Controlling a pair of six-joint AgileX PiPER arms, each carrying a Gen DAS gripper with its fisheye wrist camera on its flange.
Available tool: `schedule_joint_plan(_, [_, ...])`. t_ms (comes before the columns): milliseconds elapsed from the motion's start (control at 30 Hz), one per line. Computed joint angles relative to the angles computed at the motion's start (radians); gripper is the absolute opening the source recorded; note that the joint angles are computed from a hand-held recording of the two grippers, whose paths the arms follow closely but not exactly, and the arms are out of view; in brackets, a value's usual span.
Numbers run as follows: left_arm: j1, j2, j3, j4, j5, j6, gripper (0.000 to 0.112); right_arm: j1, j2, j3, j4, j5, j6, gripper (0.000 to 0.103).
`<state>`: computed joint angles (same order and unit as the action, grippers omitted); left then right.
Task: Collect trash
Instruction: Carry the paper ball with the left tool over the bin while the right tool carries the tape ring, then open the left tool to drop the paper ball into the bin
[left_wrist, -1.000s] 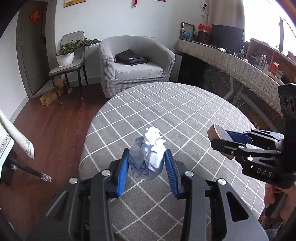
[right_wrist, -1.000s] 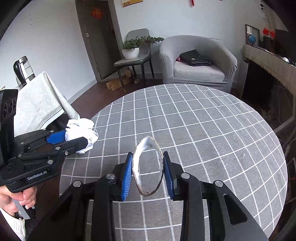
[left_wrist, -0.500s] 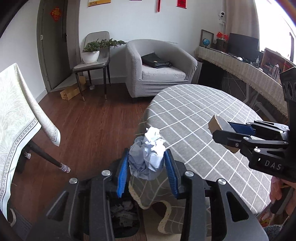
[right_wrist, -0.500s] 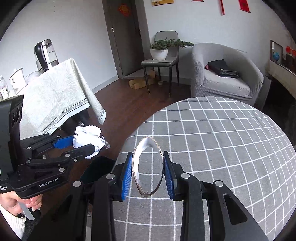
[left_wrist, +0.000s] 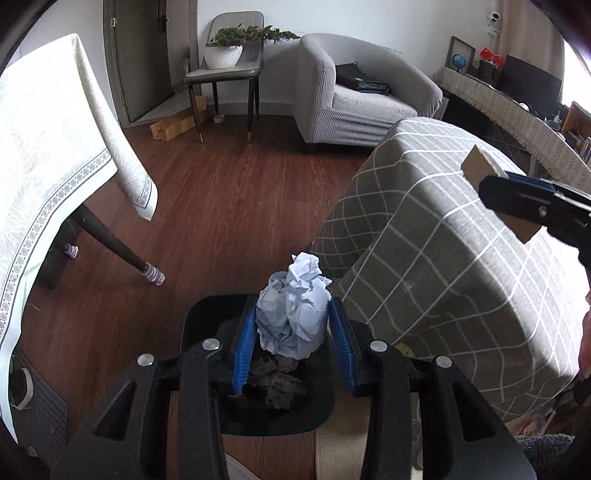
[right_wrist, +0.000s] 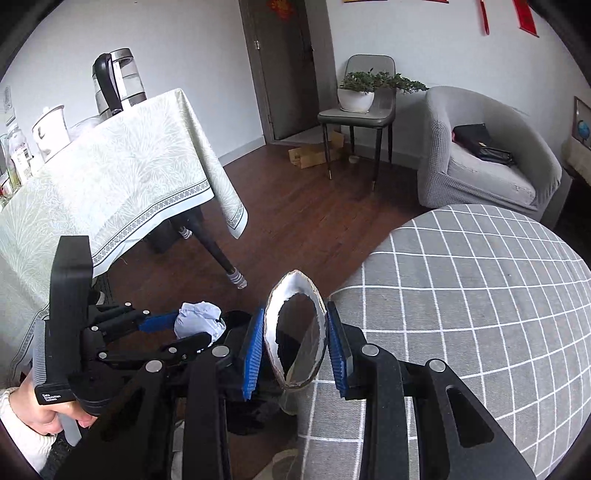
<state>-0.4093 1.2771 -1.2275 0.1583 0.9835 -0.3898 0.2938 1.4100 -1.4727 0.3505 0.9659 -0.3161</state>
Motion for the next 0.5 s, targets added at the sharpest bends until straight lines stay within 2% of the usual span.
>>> schedule_joint_plan(367, [0.083,-0.019,0.111,-0.032,0.021,0.073,0.042,0.156,0.083,-0.043,-0.086,-0.039,0.104,0.032])
schedule_joint_plan(500, [0.141,-0.034,0.16,-0.074,0.017,0.145,0.042,0.196,0.108,-0.056,-0.104,-0.049,0.132,0.032])
